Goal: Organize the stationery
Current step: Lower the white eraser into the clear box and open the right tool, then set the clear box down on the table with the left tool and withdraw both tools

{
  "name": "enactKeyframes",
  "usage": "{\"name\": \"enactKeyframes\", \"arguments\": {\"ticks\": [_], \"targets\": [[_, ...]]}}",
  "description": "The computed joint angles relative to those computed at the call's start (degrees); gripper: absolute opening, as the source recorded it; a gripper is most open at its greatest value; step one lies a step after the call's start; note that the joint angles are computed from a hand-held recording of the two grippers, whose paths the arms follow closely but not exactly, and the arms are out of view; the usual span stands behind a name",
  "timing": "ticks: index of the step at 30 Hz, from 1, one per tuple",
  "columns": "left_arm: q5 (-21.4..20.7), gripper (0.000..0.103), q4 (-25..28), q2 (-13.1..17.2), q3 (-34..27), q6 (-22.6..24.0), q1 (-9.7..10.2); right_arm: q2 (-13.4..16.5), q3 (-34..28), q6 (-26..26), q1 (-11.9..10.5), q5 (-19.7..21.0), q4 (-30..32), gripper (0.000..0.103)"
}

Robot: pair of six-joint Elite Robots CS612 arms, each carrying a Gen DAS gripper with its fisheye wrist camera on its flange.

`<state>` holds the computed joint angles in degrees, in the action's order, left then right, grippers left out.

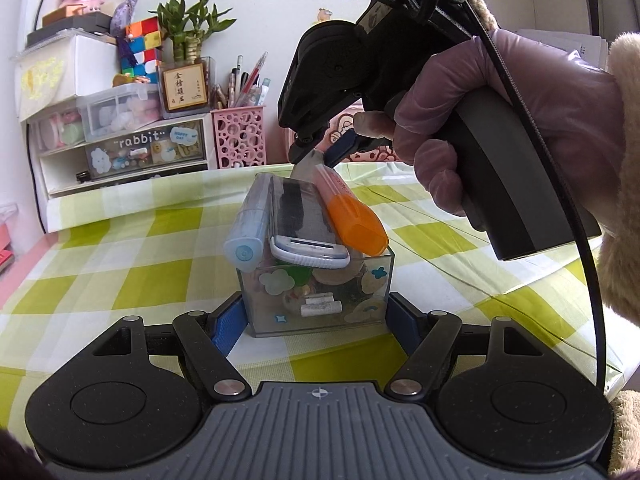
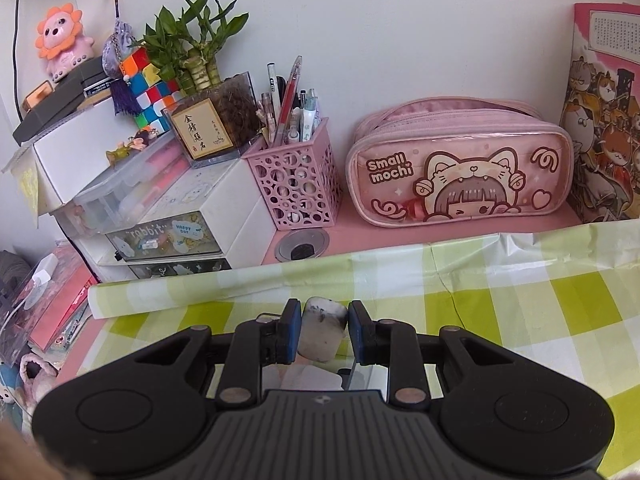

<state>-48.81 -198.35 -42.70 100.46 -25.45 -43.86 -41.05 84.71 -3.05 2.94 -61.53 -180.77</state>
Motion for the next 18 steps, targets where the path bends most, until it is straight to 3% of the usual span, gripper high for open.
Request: {"name": "enactKeyframes", "arguments": {"ticks": [8,18], "targets": [[0.06,0.073,3.19,-0.58,-0.33,-2.66,0.06,-0.32,-0.05,2.92,-1.26,3.01,1.20,0.037],[-0.35,0.073,10.64,-1.22,-2.49,-6.56,0.31,-2.41,3.34,2.90,-3.61,4.68,-3.61,0.046]]}}
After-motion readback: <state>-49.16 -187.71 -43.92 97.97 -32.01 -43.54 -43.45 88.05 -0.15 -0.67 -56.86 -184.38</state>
